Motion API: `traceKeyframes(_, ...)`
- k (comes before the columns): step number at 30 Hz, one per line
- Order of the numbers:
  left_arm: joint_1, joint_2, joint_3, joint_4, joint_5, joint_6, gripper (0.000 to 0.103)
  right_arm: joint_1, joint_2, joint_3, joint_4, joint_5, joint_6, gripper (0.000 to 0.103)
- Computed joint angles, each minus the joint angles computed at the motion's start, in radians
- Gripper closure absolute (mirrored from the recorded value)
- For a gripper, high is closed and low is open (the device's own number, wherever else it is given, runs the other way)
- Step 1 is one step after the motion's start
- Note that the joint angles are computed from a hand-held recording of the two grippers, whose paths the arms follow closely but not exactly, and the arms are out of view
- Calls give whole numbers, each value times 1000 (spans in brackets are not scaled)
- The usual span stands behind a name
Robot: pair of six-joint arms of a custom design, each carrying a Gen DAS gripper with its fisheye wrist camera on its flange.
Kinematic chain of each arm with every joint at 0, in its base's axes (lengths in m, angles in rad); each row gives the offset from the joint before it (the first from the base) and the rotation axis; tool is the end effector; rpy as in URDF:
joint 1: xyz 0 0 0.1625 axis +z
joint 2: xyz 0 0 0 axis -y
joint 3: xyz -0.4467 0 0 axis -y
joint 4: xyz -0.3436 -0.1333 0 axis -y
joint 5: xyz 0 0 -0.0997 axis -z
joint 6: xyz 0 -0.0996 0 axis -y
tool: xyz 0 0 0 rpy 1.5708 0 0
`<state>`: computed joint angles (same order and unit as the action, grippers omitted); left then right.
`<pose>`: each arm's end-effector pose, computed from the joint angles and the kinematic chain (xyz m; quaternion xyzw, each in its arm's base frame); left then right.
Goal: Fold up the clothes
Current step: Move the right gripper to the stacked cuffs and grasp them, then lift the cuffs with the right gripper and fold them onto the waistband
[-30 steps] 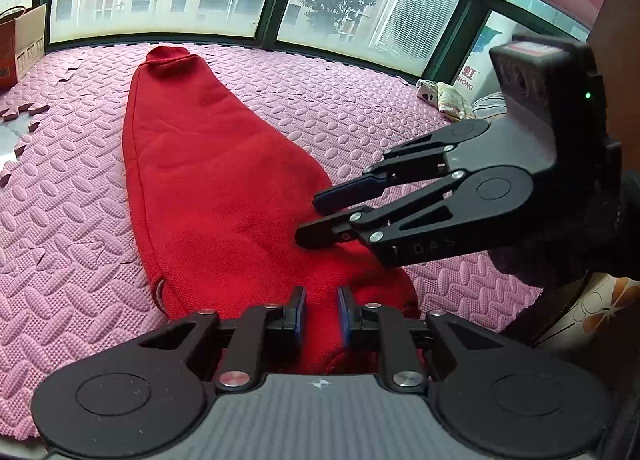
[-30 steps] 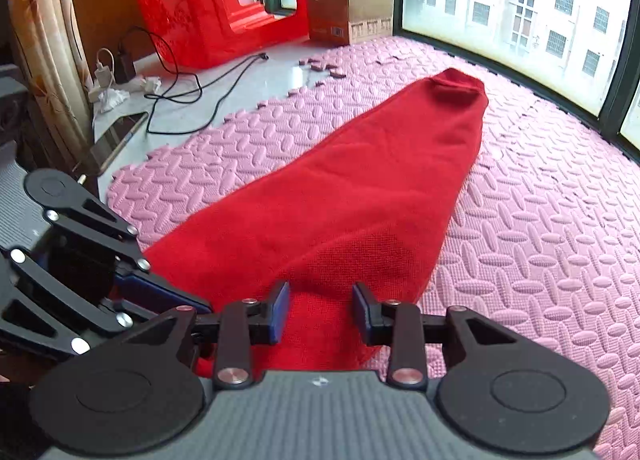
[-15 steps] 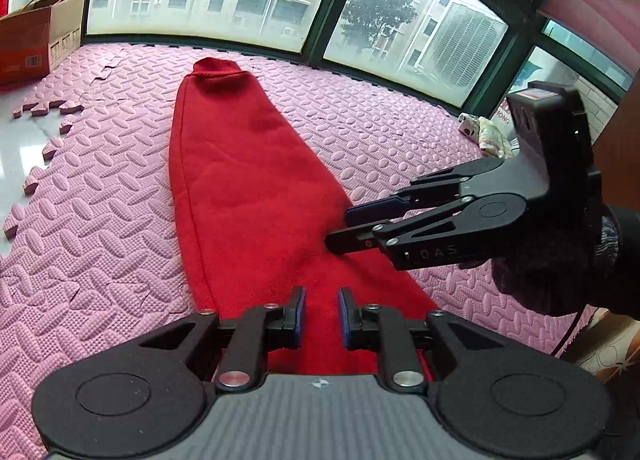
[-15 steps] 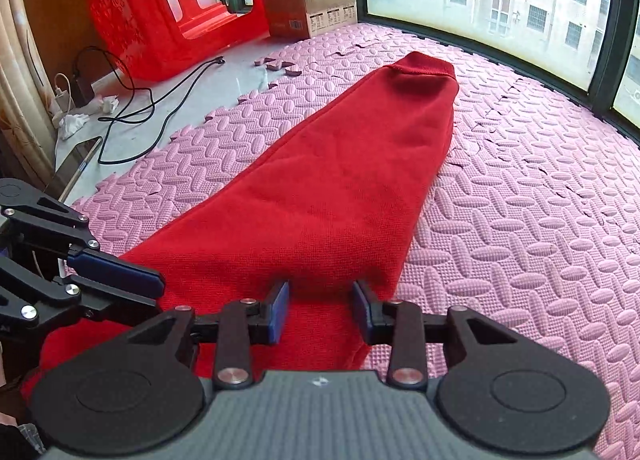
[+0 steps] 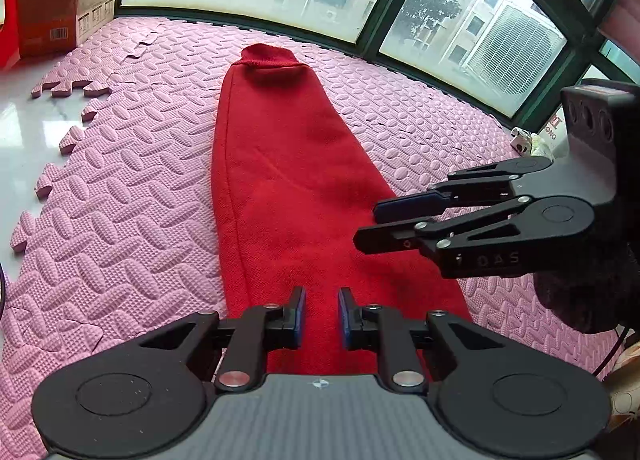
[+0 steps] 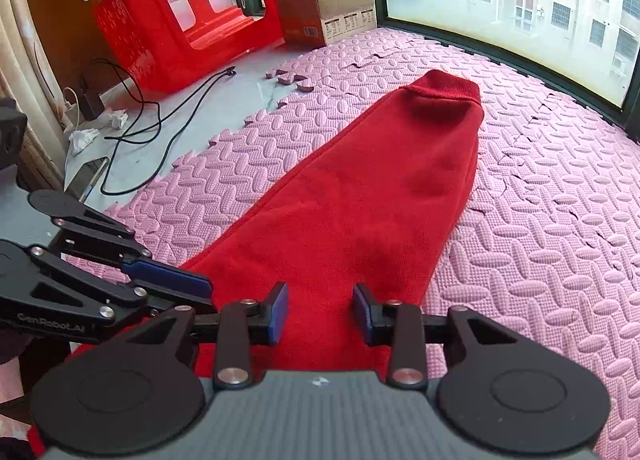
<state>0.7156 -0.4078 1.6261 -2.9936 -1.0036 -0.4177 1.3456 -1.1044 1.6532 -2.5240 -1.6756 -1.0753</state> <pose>-0.3630 -0.5631 -0.0448 0.1794 0.9385 -0.2442 0.1656 -0.0197 -0.6363 0.3304 0.3938 -0.8956 0.1286 0.1622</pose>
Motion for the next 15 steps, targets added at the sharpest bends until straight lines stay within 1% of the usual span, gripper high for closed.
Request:
traceKeyframes(2,3,1,-12,6,3,10,84,6,15,-62,42,31,40,67)
traceKeyframes(3,4,3,-21,10,9,17,84,7,26,-80,41,34,50,67)
traceKeyframes(6,17,19,-70,29,19,24,84,14,109,-210,32,42,116,67)
traceKeyframes(8,25,29,-98,52,24,22,84,13,164,-295,48,53,168,66)
traceKeyframes(9,30,34,-111,66,28,19,84,13,191,-338,58,59,190,65)
traceKeyframes(10,33,36,-119,74,27,17,84,12,217,-377,68,64,208,60)
traceKeyframes(11,36,38,-126,83,27,16,84,12,242,-418,85,69,221,58)
traceKeyframes(15,42,39,-141,102,29,18,84,12,331,-541,106,72,254,50)
